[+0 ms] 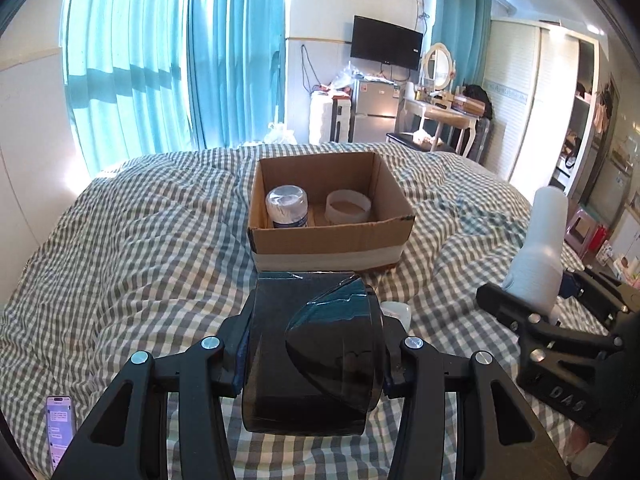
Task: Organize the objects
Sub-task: 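Carry the hair dryer and white bottle into the box and open both tools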
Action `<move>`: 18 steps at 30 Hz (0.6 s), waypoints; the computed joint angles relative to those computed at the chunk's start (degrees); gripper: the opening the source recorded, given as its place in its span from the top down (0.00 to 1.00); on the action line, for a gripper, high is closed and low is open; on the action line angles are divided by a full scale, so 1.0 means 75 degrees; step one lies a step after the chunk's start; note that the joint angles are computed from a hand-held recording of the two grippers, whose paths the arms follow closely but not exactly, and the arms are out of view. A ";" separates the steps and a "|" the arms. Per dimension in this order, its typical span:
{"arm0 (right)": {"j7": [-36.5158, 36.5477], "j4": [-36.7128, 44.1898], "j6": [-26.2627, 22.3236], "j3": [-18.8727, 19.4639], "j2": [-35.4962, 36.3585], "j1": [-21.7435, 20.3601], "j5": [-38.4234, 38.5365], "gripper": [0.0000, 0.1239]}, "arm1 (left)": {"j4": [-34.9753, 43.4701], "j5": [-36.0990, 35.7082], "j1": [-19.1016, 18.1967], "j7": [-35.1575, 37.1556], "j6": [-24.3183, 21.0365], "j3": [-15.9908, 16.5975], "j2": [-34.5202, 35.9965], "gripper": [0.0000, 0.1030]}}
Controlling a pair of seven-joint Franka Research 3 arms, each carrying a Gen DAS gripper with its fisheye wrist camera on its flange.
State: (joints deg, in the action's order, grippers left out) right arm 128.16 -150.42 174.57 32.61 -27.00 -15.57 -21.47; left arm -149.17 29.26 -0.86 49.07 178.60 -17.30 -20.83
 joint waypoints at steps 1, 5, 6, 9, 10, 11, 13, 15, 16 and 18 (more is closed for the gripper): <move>-0.0140 0.0021 0.0010 -0.0222 0.0017 0.0191 0.0068 0.54 | 0.0044 0.0006 -0.0003 0.0023 -0.0022 0.0014 0.0027 0.53; -0.0538 0.0295 -0.0007 -0.0535 0.0128 0.0393 0.0146 0.54 | 0.0321 0.0143 0.0155 -0.0024 -0.0070 -0.0069 0.0241 0.53; -0.0615 0.0375 -0.0026 -0.0556 0.0156 0.0380 0.0122 0.54 | 0.0439 0.0181 0.0203 -0.0051 -0.0064 -0.0086 0.0339 0.53; -0.0909 0.0763 -0.0045 -0.0760 0.0463 0.0494 0.0114 0.54 | 0.0863 0.0708 0.0843 -0.0503 -0.0070 -0.0566 0.0566 0.53; -0.0975 0.0936 -0.0055 -0.0806 0.0610 0.0493 0.0086 0.54 | 0.1029 0.0908 0.0984 -0.0642 -0.0116 -0.0658 0.0661 0.53; -0.0960 0.1060 -0.0056 -0.0778 0.0723 0.0429 0.0003 0.54 | 0.1222 0.1124 0.1099 -0.0789 -0.0151 -0.0724 0.0791 0.53; -0.0999 0.1433 -0.0104 -0.0867 0.1054 0.0424 -0.0135 0.54 | 0.1602 0.1364 0.1023 -0.0846 -0.0186 -0.0561 0.1128 0.53; -0.0997 0.1804 -0.0148 -0.1060 0.1418 0.0528 -0.0286 0.54 | 0.2015 0.1808 0.1094 -0.1127 -0.0270 -0.0545 0.1453 0.53; -0.0944 0.2035 -0.0170 -0.1103 0.1638 0.0522 -0.0441 0.54 | 0.2223 0.1977 0.1074 -0.1199 -0.0340 -0.0501 0.1611 0.53; -0.0793 0.2509 -0.0287 -0.1171 0.2037 0.0504 -0.0823 0.54 | 0.2626 0.2175 0.0965 -0.1232 -0.0403 -0.0343 0.1944 0.53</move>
State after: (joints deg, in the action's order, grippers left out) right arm 122.21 -131.60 172.42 23.83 -11.72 -11.79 -27.64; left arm -129.48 45.57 6.38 39.83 175.58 -19.87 -6.25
